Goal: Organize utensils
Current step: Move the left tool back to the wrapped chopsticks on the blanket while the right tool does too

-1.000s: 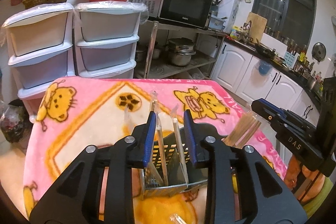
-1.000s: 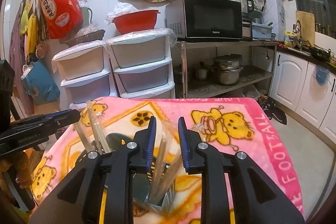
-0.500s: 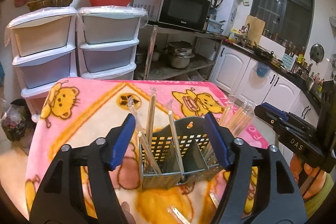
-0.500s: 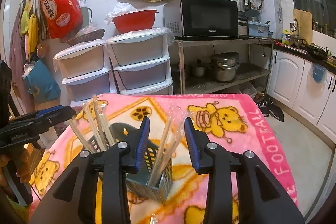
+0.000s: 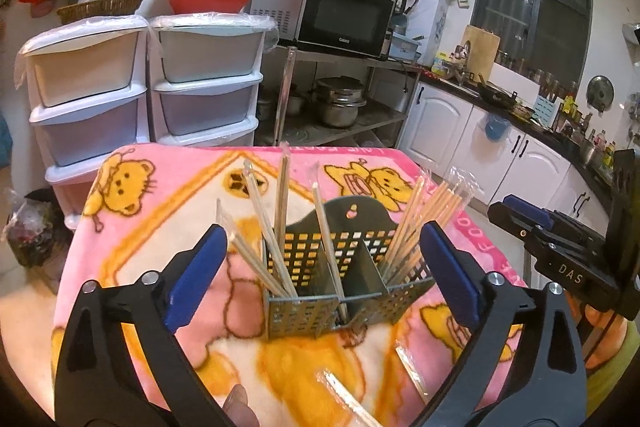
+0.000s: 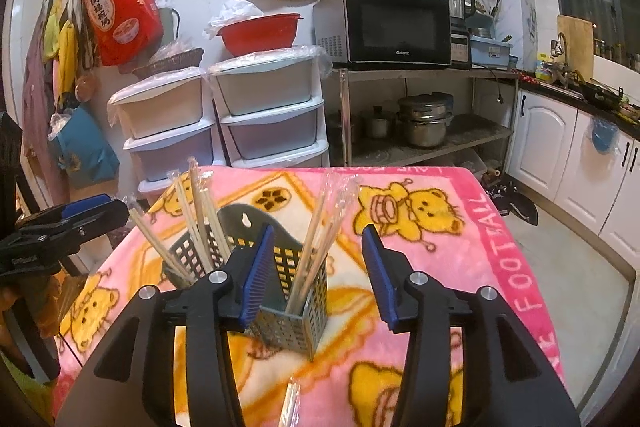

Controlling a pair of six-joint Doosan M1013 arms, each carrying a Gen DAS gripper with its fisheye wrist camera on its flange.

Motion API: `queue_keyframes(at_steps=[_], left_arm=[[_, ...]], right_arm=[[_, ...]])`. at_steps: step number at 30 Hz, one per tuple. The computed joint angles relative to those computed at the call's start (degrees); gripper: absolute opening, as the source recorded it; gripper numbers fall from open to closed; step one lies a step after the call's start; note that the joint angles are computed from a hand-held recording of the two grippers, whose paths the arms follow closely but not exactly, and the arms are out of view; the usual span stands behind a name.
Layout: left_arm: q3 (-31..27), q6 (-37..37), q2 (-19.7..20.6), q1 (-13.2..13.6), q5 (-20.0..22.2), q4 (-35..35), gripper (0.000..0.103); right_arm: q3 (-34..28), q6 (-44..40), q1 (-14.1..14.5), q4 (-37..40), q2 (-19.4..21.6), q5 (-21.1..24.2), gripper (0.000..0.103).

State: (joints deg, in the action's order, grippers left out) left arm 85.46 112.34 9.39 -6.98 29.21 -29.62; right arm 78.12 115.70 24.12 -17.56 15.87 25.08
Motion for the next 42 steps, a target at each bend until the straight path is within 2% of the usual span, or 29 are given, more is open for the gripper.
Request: queue_keyframes(at_steps=[17, 42], left_arm=[[3.9, 0.0, -1.6, -0.7, -1.3, 0.9, 0.092], [6.6, -4.5, -0.8, -1.6, 1.4, 6.9, 0.092]], right_arm=[[3.4, -2.5, 0.7, 1.9, -1.2, 1.3, 0.052], [5.2, -9.4, 0.7, 8.5, -0.2, 5.5, 0.053]])
